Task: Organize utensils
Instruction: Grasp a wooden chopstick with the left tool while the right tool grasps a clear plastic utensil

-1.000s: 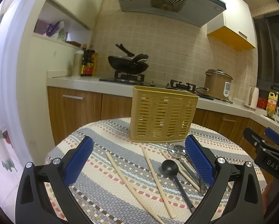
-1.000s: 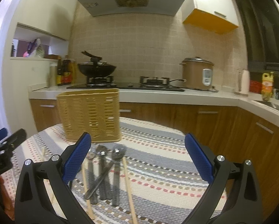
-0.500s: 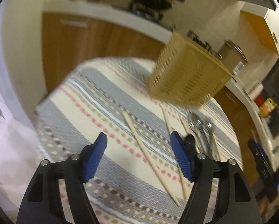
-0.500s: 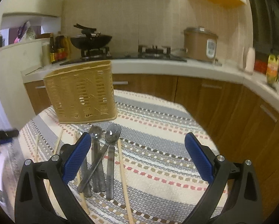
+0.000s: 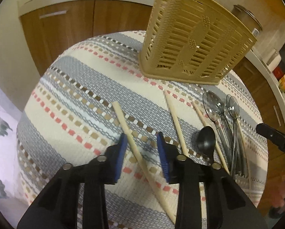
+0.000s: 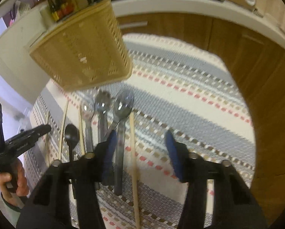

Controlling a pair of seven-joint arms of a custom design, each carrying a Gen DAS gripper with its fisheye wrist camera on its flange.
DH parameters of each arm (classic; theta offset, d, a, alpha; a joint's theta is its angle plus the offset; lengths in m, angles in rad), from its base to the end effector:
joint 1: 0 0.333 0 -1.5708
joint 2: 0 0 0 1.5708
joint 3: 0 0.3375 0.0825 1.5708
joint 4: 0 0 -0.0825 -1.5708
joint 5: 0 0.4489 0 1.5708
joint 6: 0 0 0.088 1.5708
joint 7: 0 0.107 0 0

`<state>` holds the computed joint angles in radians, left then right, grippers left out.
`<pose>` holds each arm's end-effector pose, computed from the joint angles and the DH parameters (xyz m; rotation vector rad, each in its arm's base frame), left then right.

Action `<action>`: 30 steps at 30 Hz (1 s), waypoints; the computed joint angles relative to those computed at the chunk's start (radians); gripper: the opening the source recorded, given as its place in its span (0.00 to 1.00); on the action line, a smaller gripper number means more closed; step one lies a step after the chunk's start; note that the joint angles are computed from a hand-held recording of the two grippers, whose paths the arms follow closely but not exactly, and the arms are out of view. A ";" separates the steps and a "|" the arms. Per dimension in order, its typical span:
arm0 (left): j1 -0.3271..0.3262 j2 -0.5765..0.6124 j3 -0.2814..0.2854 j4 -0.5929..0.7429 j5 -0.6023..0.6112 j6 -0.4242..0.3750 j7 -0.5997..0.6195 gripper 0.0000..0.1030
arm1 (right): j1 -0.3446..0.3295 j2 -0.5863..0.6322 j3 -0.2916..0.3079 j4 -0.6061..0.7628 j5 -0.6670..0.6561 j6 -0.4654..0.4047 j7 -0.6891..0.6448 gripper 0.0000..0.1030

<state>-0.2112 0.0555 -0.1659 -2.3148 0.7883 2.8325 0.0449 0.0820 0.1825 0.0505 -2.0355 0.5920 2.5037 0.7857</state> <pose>0.5341 -0.2505 0.3348 -2.3225 1.4587 -0.6942 0.6589 0.0830 0.3664 -2.2593 1.3645 -0.0777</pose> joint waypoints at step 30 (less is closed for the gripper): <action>0.016 0.019 -0.003 0.015 -0.348 0.038 0.395 0.28 | 0.029 0.133 0.041 0.161 -0.103 -0.166 0.178 0.02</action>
<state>-0.1947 0.0741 -0.1694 -2.3002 0.4405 2.8700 0.4402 0.1114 0.3154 0.0916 -1.8743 0.4892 2.3376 0.9633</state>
